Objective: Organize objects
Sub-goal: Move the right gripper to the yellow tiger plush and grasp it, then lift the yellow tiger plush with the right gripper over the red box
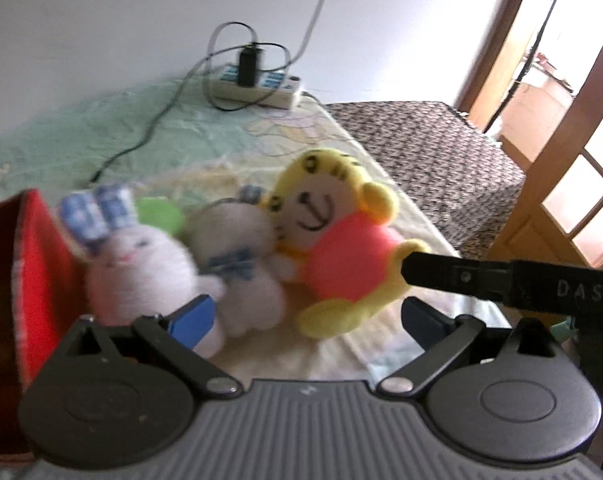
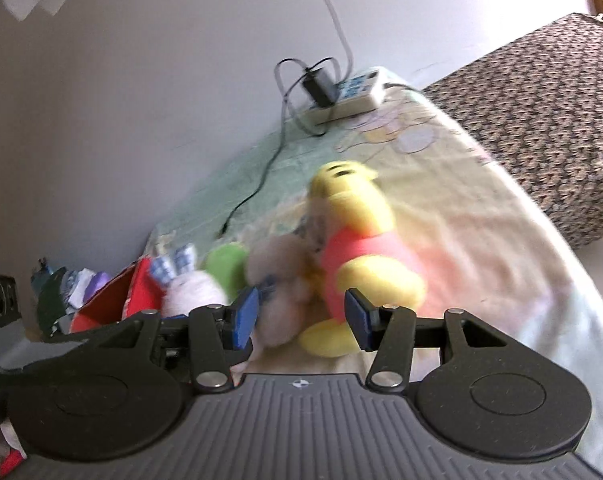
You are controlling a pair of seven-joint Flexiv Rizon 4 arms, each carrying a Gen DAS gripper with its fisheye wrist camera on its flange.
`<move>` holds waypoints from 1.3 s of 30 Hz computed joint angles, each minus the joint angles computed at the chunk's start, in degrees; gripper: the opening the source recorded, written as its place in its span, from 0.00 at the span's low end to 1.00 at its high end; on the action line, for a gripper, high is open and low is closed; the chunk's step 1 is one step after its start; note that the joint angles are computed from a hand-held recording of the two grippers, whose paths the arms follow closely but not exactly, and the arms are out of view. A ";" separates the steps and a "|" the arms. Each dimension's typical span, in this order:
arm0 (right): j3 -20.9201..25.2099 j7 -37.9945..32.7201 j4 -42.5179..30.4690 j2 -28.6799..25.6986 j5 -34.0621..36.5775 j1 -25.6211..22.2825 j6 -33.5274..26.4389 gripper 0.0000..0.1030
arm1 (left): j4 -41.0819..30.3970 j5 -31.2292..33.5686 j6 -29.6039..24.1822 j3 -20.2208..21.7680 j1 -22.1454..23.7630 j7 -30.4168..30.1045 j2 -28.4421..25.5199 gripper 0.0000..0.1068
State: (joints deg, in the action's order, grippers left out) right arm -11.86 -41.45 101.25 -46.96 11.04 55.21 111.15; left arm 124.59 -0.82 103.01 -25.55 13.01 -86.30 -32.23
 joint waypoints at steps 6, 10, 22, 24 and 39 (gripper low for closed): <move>4.94 0.37 -0.70 -0.37 -2.65 -6.98 0.14 0.51 | -3.87 0.56 -1.29 -10.02 6.60 -0.21 -7.03 0.94; 7.92 0.22 -2.86 -2.01 -5.93 -11.08 -0.15 0.52 | -5.98 -0.35 -2.20 -12.70 7.83 -0.63 -9.97 0.95; 20.56 3.53 -11.98 -9.55 -18.14 -24.48 -4.15 0.57 | -12.32 -6.44 -9.56 -15.93 8.92 2.46 -17.12 0.95; 22.79 4.14 -13.72 -11.08 -20.13 -26.50 -5.34 0.57 | -13.17 -7.11 -10.92 -17.17 9.74 4.29 -18.48 0.95; 34.87 5.50 -16.71 -16.34 -28.43 -36.19 -5.82 0.42 | -16.71 -12.33 -13.36 -18.27 8.45 14.51 -22.06 0.94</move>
State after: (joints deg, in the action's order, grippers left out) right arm 23.01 -35.95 84.54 -63.30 -17.39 19.02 105.34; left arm 107.87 -13.15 89.66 -43.82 21.46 -71.79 -54.30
